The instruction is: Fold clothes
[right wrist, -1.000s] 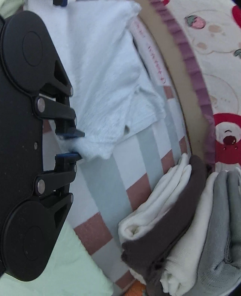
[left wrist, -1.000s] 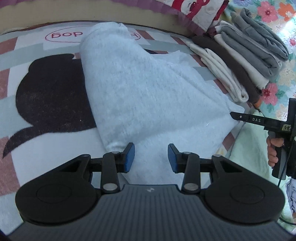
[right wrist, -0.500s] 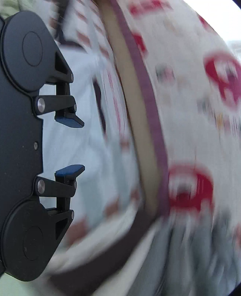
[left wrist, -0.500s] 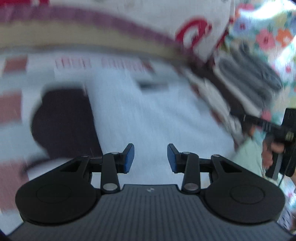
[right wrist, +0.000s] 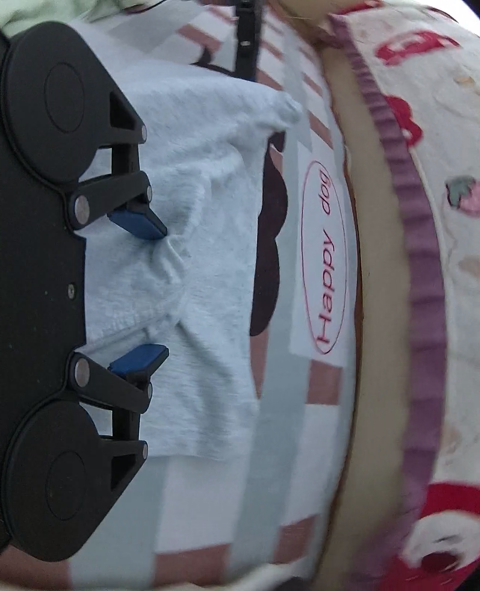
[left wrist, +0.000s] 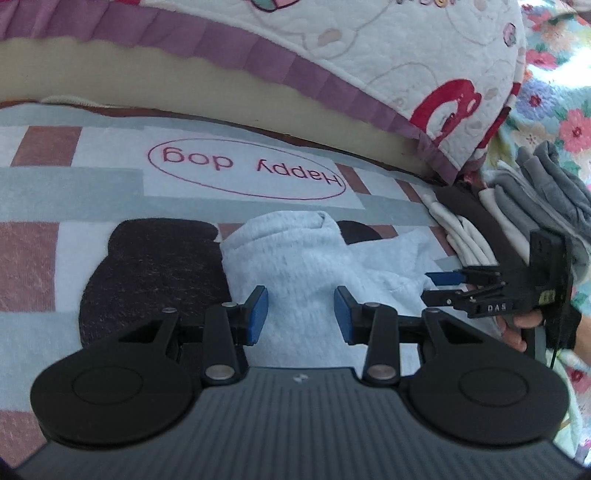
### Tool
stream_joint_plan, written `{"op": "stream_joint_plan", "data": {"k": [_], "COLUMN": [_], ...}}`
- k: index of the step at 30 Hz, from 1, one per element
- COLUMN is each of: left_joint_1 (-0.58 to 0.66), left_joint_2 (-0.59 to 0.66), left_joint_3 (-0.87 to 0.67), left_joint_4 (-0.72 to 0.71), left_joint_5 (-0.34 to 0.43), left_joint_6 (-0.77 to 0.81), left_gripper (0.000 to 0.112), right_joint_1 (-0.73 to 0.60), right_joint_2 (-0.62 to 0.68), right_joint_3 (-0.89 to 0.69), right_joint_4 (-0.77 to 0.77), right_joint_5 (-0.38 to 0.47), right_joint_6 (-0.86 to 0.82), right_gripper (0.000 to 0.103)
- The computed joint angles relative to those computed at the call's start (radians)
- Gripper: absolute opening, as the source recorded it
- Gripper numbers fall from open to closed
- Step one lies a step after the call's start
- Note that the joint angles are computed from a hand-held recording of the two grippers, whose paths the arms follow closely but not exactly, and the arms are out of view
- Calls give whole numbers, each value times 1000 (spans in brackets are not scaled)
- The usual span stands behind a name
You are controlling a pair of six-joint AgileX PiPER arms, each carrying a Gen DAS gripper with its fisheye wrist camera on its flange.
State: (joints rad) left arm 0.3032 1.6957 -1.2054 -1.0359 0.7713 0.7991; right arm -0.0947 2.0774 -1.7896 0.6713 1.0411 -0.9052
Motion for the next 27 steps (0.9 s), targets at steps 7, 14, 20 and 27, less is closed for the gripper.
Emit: {"op": "stream_joint_plan", "data": {"k": [7,14,20,27], "left_joint_1": [10,-42,11,-78], "left_joint_2": [-12,-22,-34,0], "left_joint_3": [46,35,67,33], "left_joint_4": [-123,68,-141,54], "left_joint_5": [-34,-101,-43,-98], "left_joint_6": [143,-6,216,37], "left_gripper": [38,40,36,32], "right_joint_1": [-72,-55,47,91], "right_joint_2": [-191,-231,-447,-182], "right_joint_3": [263,301,500,178], "right_joint_4": [314,264,313,-341], "right_joint_5": [-144,-279,-551,-468], "right_joint_6": [-266,-222,-389,281], "right_gripper": [4,3,3,3]}}
